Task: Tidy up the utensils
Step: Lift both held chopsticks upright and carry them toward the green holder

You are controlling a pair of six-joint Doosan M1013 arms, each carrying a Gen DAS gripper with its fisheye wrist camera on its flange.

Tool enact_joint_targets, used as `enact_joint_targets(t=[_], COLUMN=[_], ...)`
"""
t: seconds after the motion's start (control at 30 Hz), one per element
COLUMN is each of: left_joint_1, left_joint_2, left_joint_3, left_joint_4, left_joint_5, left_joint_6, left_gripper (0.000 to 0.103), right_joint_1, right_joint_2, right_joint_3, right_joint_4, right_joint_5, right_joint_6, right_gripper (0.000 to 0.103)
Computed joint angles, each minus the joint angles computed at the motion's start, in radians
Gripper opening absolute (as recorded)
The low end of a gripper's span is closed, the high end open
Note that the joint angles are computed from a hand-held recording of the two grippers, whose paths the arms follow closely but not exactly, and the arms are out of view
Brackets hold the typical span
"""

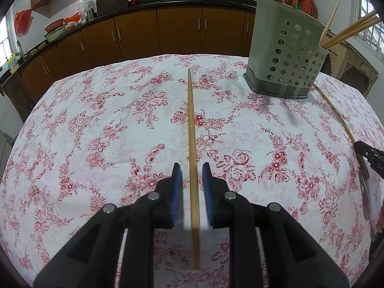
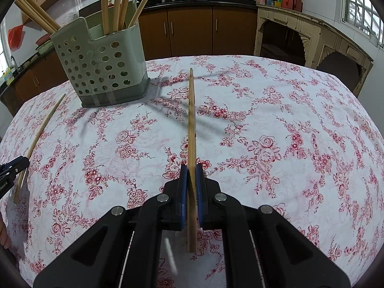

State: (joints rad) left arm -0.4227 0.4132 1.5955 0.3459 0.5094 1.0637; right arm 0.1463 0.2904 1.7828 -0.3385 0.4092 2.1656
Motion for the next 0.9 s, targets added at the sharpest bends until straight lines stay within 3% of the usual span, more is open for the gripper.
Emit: enact_joint_targets(t=[0.27, 0.4, 0.57, 0.77, 0.9], left_joint_1=[-0.009, -0.013, -0.015, -0.011, -0.007], left_joint_2=[-0.015, -0.024, -0.041, -0.077, -0.119], left_joint_3=[0.022, 0.034, 0.051, 0.073, 0.093], left_joint_4=[0.023, 0.023, 0.004, 0.011, 0.04], left_joint_5=[0.0, -0.003, 0.008, -0.005, -0.052], left_joint_6=[-0.013, -0.007, 0.031, 0.04, 0.024], left_gripper=[0.023, 0.01, 0.008, 0.008, 0.008], right_joint_1=[-0.005, -0.009, -0.009, -0.015, -0.016], right_joint_2=[-0.01, -0.017, -0.042, -0.095, -0.131], right_joint_3=[0.015, 0.025, 0.054, 0.086, 0.1], right_joint_4=[0.023, 0.052, 0.044, -0.111, -0.299], right_joint_5=[-0.011, -0.022, -0.042, -0.085, -0.109], right_joint_6=[-0.011, -0.031, -0.024, 0.122, 0.289], right_gripper=[0.008, 0.008, 0.008, 0.008, 0.008])
